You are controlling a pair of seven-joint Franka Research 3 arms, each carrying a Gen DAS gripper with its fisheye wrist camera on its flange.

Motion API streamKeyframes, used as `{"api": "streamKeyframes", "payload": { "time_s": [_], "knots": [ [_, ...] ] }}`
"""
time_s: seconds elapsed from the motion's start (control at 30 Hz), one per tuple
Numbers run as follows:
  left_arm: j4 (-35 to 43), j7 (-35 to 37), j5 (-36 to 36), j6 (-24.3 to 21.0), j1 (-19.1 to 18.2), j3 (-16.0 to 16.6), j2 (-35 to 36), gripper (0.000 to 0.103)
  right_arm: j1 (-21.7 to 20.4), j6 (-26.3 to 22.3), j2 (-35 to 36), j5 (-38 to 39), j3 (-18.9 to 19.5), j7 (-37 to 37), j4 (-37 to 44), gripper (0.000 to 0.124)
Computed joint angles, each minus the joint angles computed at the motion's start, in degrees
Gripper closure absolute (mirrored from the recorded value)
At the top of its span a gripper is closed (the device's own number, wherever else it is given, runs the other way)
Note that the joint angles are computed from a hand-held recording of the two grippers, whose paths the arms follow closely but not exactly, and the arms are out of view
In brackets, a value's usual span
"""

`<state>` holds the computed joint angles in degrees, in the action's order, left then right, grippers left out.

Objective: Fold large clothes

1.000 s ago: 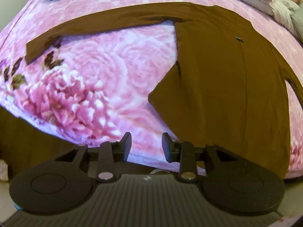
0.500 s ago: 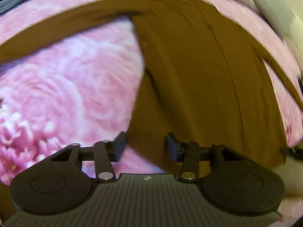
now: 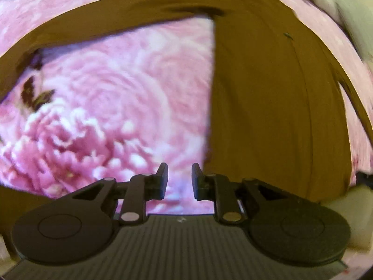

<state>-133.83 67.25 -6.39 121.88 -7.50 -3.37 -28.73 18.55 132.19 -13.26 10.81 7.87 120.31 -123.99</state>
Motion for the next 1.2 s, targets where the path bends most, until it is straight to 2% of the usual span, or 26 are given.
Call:
{"api": "streamKeyframes", "payload": {
  "time_s": [0.03, 0.07, 0.17, 0.23, 0.3, 0.37, 0.4, 0.43, 0.5, 0.57, 0.63, 0.7, 0.73, 0.83, 0.93, 1.0, 1.07, 1.13, 1.2],
  "knots": [
    [-0.9, 2.3, 0.0, 1.5, -0.9, 0.0, -0.6, 0.067, 0.3, 1.3, -0.8, 0.7, 0.2, 0.3, -1.7, 0.076],
    [-1.8, 4.9, 0.1, 3.0, -1.8, 0.0, -1.0, 0.062, 0.5, 2.6, -1.4, 1.2, 0.4, 0.7, -3.3, 0.075],
    [-4.6, 11.1, -1.1, 8.2, -4.0, 0.6, -1.1, 0.06, 0.3, 6.0, -2.6, -0.8, 1.8, 4.0, -6.5, 0.074],
    [-5.9, 13.4, -0.8, 11.8, -4.5, 0.1, 0.1, 0.066, -0.4, 8.9, -2.5, -4.1, 3.3, 7.9, -8.1, 0.071],
    [-5.2, 17.6, -3.2, 11.6, -6.3, 1.4, 1.6, 0.095, -0.4, 10.0, -2.3, -6.2, 3.9, 10.2, -8.3, 0.07],
    [-4.5, 21.5, -9.8, 10.1, -8.1, 3.9, 1.0, 0.096, 0.8, 8.0, -2.1, -6.0, 2.8, 6.4, -7.2, 0.098],
    [-4.9, 22.3, -13.9, 10.1, -8.6, 5.1, -0.1, 0.096, 1.5, 6.9, -2.3, -4.5, 1.8, 3.5, -6.8, 0.116],
    [-5.7, 21.5, -17.6, 10.0, -8.4, 6.0, -2.0, 0.096, 2.3, 6.5, -2.7, -1.9, 0.7, 0.7, -6.8, 0.116],
    [-6.3, 16.2, -16.7, 8.3, -4.9, 4.6, -4.0, 0.096, 1.8, 4.8, -3.4, -1.5, 0.7, 0.2, -6.5, 0.115],
    [-5.3, 10.3, -9.0, 1.7, -0.4, 2.1, -4.0, 0.098, 1.0, 1.8, -3.2, -1.7, 0.9, 1.5, -5.6, 0.111],
    [-2.8, 6.6, 0.9, -7.1, 2.5, -1.1, -1.4, 0.098, 0.6, 0.3, -3.5, -0.6, 0.7, 3.2, -5.8, 0.091],
    [-0.7, 5.4, 6.2, -12.6, 2.9, -2.6, 0.8, 0.097, -0.2, -1.0, -4.3, -1.2, 0.9, 5.7, -6.2, 0.084],
    [0.1, 4.0, 7.6, -13.4, 2.9, -3.2, 1.3, 0.097, -0.5, -0.8, -5.2, -1.0, 0.7, 6.3, -6.9, 0.083],
    [2.4, -1.8, 7.9, -11.0, 2.4, -4.0, 2.2, 0.092, -3.5, 1.0, -8.8, -3.4, 0.7, 11.2, -9.6, 0.083],
    [7.4, -5.6, 8.4, -7.2, 0.7, -5.6, 6.8, 0.092, -8.9, 5.7, -12.4, -7.5, 0.8, 17.8, -13.1, 0.083],
    [11.2, -7.1, 8.3, -4.2, -0.4, -6.2, 10.7, 0.089, -13.5, 10.2, -14.0, -10.2, 0.5, 22.6, -15.3, 0.083],
    [15.4, -10.4, 8.8, -2.1, -1.1, -7.2, 14.8, 0.087, -18.2, 16.8, -14.1, -11.6, -0.3, 27.4, -17.0, 0.083],
    [19.7, -14.6, 9.5, -0.4, -1.8, -8.2, 19.0, 0.086, -21.8, 23.0, -12.3, -11.8, -1.7, 29.7, -17.6, 0.083],
    [24.0, -19.9, 11.0, 0.4, -2.9, -9.5, 22.8, 0.086, -24.8, 27.2, -9.5, -12.0, -3.0, 30.3, -16.9, 0.083]
  ]
}}
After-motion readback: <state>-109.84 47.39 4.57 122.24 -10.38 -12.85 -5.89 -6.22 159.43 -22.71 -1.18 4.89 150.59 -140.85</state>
